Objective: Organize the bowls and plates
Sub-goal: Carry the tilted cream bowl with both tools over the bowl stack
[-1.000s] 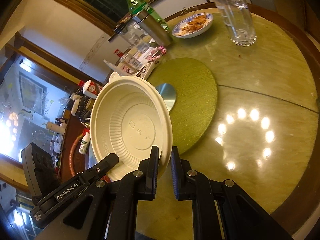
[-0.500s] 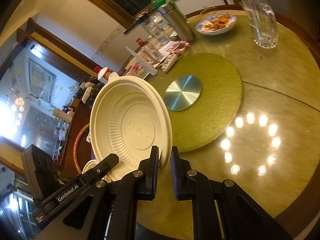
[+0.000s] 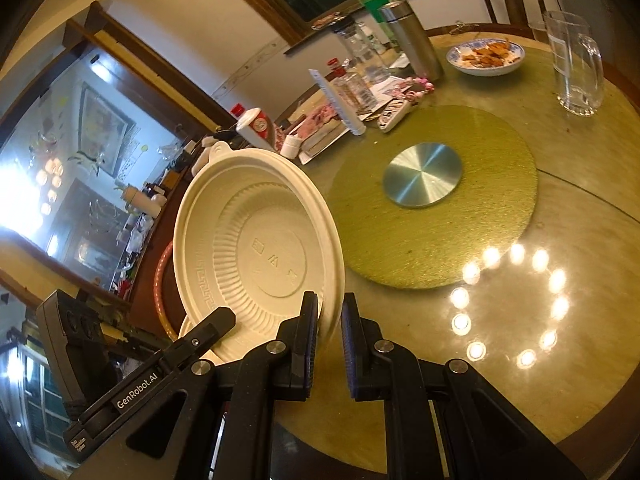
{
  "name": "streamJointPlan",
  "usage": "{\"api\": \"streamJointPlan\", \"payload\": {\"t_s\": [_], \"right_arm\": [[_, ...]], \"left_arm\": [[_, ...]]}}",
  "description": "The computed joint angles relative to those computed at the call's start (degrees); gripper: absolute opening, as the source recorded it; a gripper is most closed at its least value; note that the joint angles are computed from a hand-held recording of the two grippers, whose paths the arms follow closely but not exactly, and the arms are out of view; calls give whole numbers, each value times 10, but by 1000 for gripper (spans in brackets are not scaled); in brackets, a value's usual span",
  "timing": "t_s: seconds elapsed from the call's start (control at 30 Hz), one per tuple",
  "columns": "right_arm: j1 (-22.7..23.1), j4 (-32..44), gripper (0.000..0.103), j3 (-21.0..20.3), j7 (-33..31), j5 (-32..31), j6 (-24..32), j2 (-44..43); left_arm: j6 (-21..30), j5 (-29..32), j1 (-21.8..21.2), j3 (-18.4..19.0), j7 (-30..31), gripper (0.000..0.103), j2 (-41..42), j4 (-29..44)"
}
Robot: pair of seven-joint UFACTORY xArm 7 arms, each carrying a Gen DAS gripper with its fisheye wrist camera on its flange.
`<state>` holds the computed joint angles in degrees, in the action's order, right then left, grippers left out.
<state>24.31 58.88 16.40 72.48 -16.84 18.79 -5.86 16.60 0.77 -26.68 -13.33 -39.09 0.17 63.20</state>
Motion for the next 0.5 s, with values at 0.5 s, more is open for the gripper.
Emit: {"api": "streamJointPlan", "payload": {"t_s": [0.5], "right_arm": [[42, 61, 12, -2, 31, -65, -1, 59]], "left_arm": [[-35, 49, 40, -4, -41, 11, -87, -99]]}}
